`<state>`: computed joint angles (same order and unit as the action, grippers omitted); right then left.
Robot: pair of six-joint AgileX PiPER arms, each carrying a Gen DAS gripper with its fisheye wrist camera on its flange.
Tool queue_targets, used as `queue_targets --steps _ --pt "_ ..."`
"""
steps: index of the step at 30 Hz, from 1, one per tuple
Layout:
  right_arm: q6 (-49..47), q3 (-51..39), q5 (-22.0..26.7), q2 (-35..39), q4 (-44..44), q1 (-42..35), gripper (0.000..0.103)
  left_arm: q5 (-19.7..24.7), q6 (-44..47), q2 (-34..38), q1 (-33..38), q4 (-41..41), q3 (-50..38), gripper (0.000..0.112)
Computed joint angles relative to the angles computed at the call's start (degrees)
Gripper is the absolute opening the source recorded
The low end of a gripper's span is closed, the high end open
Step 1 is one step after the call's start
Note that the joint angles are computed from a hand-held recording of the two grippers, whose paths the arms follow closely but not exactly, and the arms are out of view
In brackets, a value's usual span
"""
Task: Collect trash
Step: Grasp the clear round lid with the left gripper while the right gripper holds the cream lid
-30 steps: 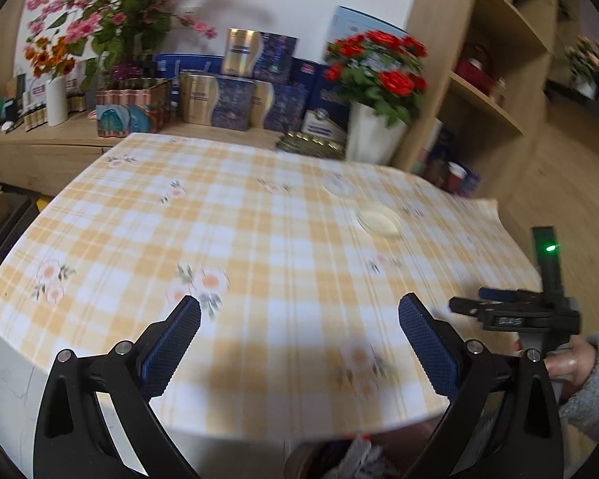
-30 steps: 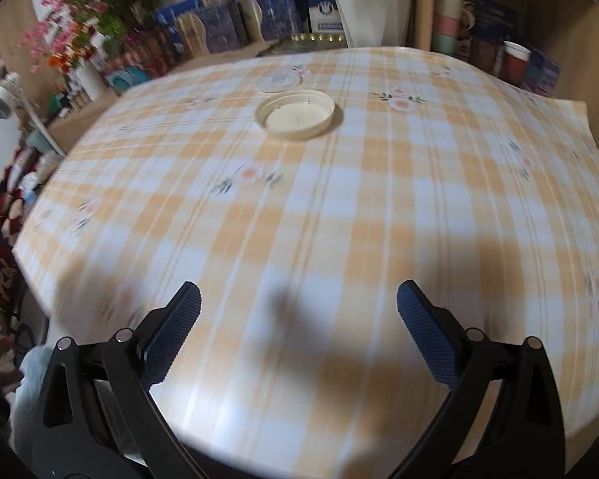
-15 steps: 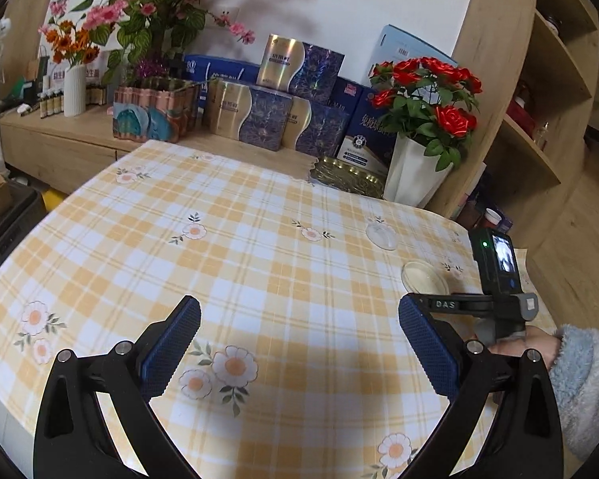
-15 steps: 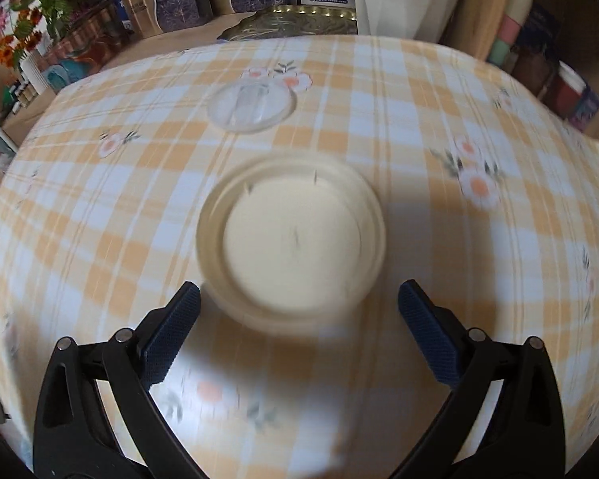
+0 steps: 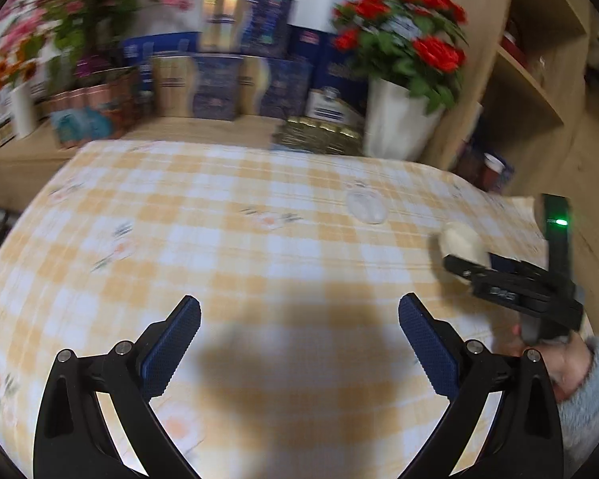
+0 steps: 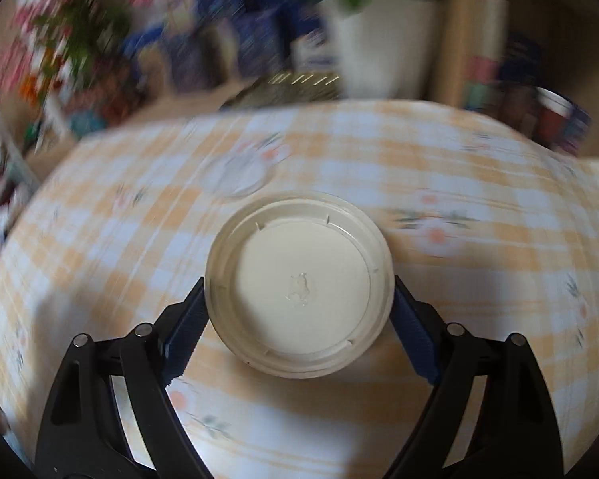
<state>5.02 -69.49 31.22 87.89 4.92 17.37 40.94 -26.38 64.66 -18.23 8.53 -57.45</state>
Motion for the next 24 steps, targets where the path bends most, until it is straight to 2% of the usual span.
queue_targets --steps 2,4,6,8,13,17,18,21,24 --pt "2.17 3.42 -3.09 -2.74 -0.07 -2.70 0.085 -1.79 2.21 6.81 -0.97 -1.07 -4.72 0.097" --pt "-0.06 6.65 -6.22 -4.85 5.70 -6.10 0.085 -2.47 4.25 13.42 -1.18 -2.83 -10.10 0.097" --pt "-2.68 8.88 -8.14 -5.88 11.81 -8.65 0.085 -1.80 7.16 20.52 -1.32 -4.93 -16.70 0.097" --pt "-2.60 9.59 -8.79 -5.65 14.26 -10.01 0.085 0.16 8.25 27.55 -1.99 -4.65 -23.96 0.097" --pt "-11.17 11.09 -8.91 -6.14 24.61 -12.59 0.085 8.16 10.88 43.45 -3.03 -3.64 -42.22 0.097" --pt "-14.69 12.17 -8.71 -6.77 29.37 -13.75 0.085 14.05 13.17 51.56 -2.12 -3.52 -52.59 0.097" --pt "-15.30 12.42 -8.88 -6.75 30.23 -13.94 0.085 16.99 11.60 54.35 -1.90 -2.83 -56.74 0.097" --pt "-16.40 12.82 -8.94 -6.83 32.33 -14.71 0.085 21.47 9.34 58.71 -1.03 -3.20 -63.35 0.097" --pt "-17.55 12.95 -8.58 -6.75 34.01 -15.31 0.085 24.70 7.91 61.60 -2.02 0.23 -67.80 0.097"
